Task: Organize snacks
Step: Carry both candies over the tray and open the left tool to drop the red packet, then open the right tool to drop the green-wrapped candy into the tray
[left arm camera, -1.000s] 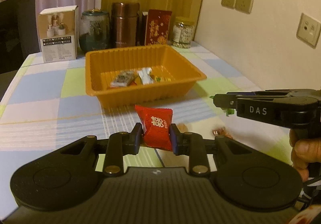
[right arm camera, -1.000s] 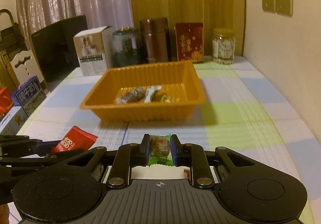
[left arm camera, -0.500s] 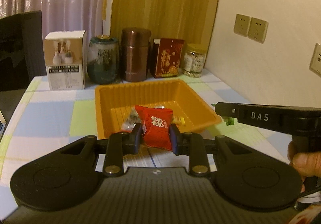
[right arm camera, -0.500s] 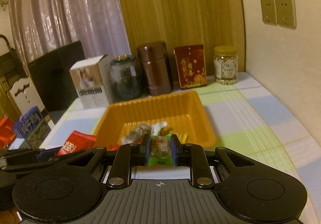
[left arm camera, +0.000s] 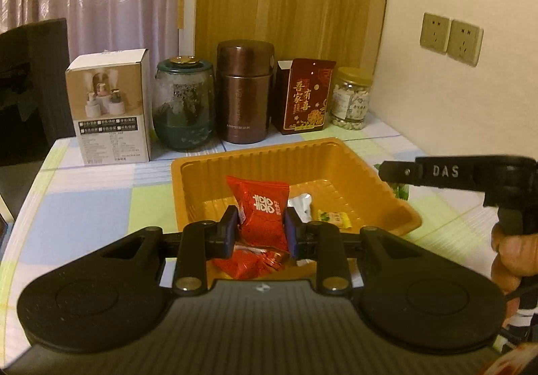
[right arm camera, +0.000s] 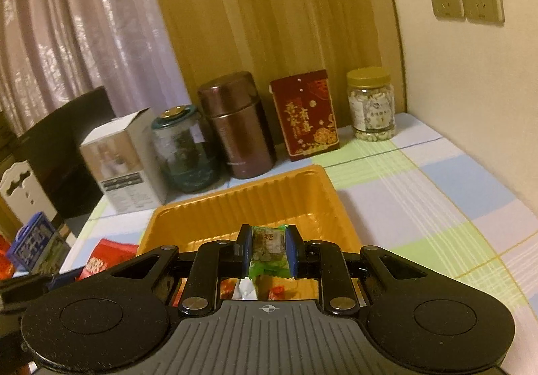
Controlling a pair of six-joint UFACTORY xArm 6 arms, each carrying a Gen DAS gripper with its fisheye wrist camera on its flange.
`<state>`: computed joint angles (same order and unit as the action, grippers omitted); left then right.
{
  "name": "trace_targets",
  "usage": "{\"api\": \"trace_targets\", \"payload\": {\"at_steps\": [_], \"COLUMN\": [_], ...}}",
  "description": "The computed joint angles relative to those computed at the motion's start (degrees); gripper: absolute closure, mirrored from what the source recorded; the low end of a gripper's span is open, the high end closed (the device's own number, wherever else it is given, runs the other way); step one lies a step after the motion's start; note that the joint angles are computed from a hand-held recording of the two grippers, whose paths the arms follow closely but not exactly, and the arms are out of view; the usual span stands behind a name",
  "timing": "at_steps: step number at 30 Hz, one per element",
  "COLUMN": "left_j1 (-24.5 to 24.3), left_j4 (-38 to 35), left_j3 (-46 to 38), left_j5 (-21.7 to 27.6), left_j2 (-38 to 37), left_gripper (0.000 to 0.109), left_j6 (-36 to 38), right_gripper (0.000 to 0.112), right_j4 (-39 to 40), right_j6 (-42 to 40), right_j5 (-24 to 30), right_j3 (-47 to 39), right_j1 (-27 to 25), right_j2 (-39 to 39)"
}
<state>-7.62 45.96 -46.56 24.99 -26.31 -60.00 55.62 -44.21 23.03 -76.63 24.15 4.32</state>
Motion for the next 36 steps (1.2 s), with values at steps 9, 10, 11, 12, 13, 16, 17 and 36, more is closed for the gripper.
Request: {"api": "trace_targets", "payload": {"at_steps": [9,10,11,12,13,16,17,36], "left_j1": [1.91,2.13,2.33,2.55,2.79,3.15,3.27,2.95], "left_j4": [2.95,3.15,3.54,4.1,4.92,5.23,4.95,-1.41], "left_j3": [-2.72,-2.93,-3.13,-3.28,-3.4,-3.31,-3.0,0.66], "left_j5": [-2.07,-2.41,-2.73,-3.19,-3.73,-3.64,-3.56,-1.14], "left_j2": [5.76,6.26,6.74,7.13,7.55,8.17,7.97,3.26], "left_gripper": [0.083,0.082,0.082,0.082,0.078,0.063,0.063,0.063], "left_j6": [0.18,0.11,-0.07,-0.34,-0.8,-0.94,-0.83,2.74], "right_gripper": [0.091,0.091,0.091,0.091,0.091,0.091,0.091,0.091], "right_j4": [-2.75,-2.96,-3.06,-3.12,-3.17,-3.72,-3.79,1.87], "right_j6": [3.52,3.76,3.89,3.96,4.01,4.74,4.79,-0.44], "right_j5": [0.15,0.18,0.15,0.22,0.33,1.02,1.16,3.77], "right_j3": [-3.75,-4.02,-4.14,-4.27,-4.3,-4.43,-4.43,-4.41], "right_j1": [0.56,0.56,0.57,0.54,0.49,0.24,0.2,0.01], "right_j2": [5.06,5.35,5.53,5.71,5.81,6.04,6.04,5.47]}}
